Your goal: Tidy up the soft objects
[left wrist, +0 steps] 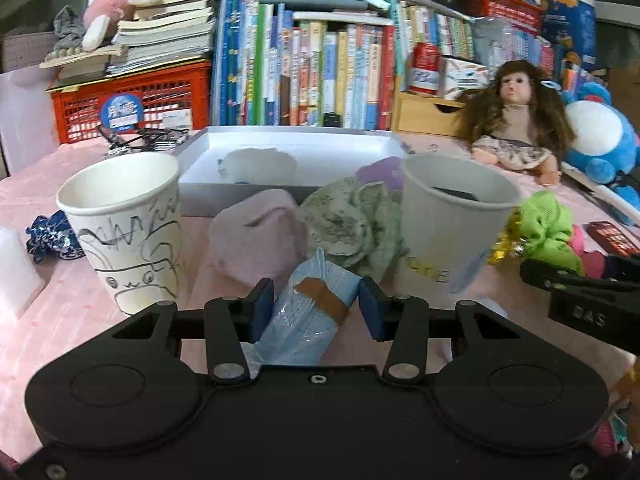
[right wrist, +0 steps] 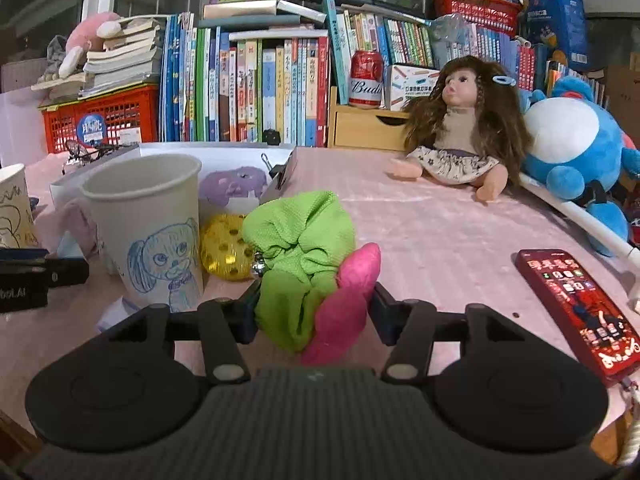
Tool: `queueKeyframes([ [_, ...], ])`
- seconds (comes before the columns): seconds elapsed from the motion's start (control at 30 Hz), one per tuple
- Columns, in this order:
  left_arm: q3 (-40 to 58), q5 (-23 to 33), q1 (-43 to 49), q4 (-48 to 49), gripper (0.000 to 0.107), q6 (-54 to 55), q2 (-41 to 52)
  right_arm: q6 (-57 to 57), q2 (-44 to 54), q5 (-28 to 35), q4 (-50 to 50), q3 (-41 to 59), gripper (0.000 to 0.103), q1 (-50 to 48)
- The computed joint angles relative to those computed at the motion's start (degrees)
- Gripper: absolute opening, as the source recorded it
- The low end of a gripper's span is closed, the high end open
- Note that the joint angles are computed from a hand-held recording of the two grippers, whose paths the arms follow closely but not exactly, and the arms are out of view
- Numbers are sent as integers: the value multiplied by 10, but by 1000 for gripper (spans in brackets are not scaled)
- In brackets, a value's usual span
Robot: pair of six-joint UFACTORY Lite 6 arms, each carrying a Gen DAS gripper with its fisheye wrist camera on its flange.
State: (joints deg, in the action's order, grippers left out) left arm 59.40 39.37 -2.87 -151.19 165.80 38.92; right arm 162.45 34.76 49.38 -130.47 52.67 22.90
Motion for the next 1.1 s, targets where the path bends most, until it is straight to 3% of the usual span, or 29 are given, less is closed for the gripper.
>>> queueKeyframes([
  [0.23, -54, 21, 5, 46, 44, -24, -65, -7, -37, 16, 12, -25, 58, 6],
  [0.5, -45, 0, 13, 107, 44, -78, -120, -10, -70, 7, 9, -29, 58, -5],
  [0.9, 90, -68, 0, 240, 44, -232, -113, -21, -101, -34, -24, 6, 58, -33],
  [1.1, 204, -102, -3, 392, 44, -418, -70, -59, -102, -69, -22, 49, 58, -40],
])
